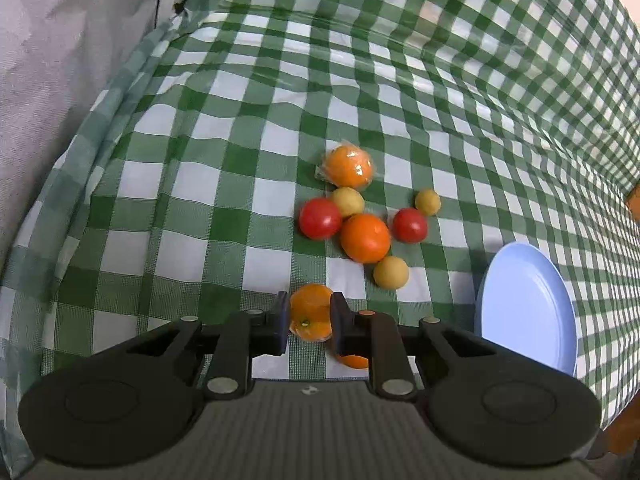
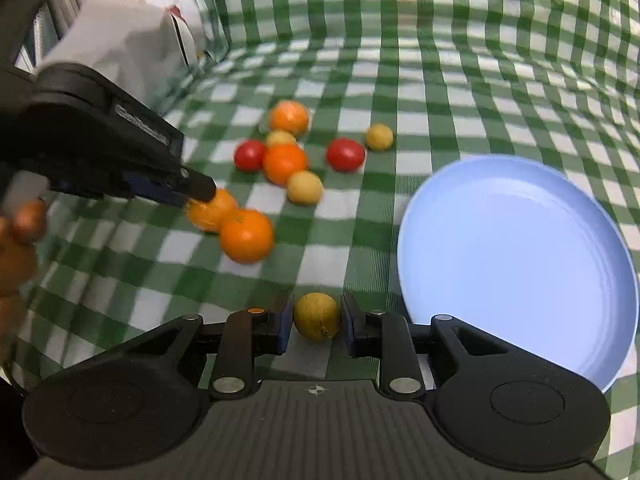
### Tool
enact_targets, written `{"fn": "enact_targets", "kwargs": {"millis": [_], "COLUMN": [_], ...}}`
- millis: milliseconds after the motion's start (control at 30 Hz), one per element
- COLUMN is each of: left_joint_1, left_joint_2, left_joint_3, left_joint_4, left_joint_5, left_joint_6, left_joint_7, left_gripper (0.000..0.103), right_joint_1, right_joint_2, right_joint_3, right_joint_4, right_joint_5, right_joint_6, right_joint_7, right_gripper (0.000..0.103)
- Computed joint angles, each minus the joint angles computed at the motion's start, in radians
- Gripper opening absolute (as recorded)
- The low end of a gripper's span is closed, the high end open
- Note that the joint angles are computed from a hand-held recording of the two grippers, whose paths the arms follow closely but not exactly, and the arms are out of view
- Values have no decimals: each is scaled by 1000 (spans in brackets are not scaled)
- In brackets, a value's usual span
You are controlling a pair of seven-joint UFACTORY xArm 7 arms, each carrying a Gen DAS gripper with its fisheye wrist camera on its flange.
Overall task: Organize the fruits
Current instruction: 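Grasp an orange with the left tool while the right tool grasps a small yellow fruit, then carry the orange over the blue plate with the left tool while the right tool carries the yellow fruit there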
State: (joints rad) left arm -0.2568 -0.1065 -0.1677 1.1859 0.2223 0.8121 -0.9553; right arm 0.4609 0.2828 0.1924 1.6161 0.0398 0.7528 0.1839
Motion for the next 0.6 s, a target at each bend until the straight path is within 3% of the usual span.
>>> {"fn": "enact_targets", "kwargs": {"millis": [300, 600], "left_joint_1": [-12, -36], "left_joint_2": [52, 71], "left_joint_3": [-1, -1], "left_joint_4": [49, 79], "left_joint_5": [11, 107], "left_joint_6": [31, 59], "left_joint_7": [1, -26], "left_gripper": [36, 34], "right_joint_1": [21, 22], "right_joint_2": [7, -13], "right_joint_3": [-5, -8], "right_joint_4": [-7, -33], "right_joint_5": [-58, -68], "right_joint_6": [12, -18], "right_joint_7": [-6, 3], "right_gripper": [27, 27]}}
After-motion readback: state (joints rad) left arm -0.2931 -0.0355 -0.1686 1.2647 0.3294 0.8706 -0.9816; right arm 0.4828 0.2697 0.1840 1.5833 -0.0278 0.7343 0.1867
